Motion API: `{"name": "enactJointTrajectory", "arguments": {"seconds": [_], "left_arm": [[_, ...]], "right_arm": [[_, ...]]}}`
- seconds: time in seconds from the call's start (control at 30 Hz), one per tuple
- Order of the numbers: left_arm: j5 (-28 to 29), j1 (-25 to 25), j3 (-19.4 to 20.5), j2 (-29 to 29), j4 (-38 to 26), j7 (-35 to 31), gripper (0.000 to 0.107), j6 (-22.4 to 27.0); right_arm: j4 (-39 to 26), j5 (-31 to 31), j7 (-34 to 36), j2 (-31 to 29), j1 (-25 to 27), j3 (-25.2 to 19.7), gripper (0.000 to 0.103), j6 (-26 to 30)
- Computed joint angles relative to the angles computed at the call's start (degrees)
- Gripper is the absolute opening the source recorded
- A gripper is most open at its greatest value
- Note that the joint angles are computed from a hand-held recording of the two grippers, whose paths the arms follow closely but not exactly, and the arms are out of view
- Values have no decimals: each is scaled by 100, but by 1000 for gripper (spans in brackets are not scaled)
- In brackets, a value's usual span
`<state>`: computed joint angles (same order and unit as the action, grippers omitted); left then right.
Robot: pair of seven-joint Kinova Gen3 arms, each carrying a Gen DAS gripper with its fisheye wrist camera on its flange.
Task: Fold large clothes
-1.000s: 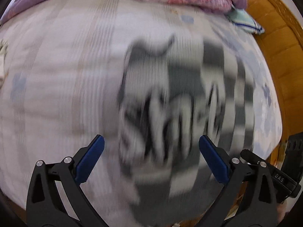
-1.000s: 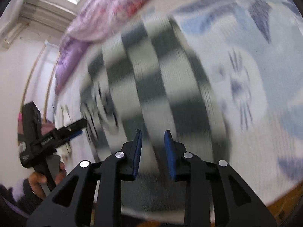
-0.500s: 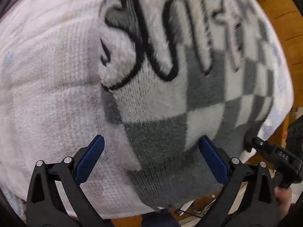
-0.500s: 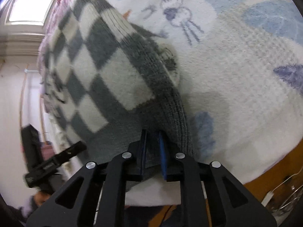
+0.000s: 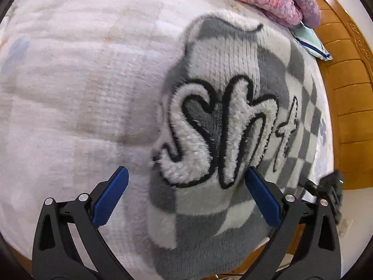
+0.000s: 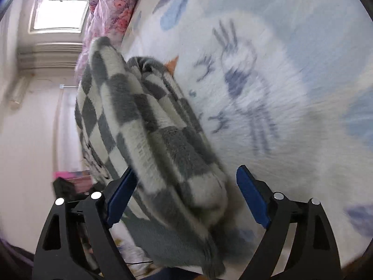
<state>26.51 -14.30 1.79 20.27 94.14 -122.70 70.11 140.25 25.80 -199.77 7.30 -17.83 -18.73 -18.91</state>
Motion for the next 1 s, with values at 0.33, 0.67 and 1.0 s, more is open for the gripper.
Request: {"name": "enactJointTrajectory", "arguments": {"seconds": [0.33, 0.67, 1.0], "left_arm": [[244, 115, 169, 578, 61, -144, 100, -30], [361, -154, 72, 353, 720, -583, 100, -268], [191, 126, 144, 575, 539, -15, 99, -129]], "right_arm": [[302, 380, 1012, 1277, 2272, -1730, 96, -1895], [-131, 592, 838, 1477, 2214, -1751, 97, -1537], [-480, -358, 616, 1140, 1267, -1513, 96, -791]]}}
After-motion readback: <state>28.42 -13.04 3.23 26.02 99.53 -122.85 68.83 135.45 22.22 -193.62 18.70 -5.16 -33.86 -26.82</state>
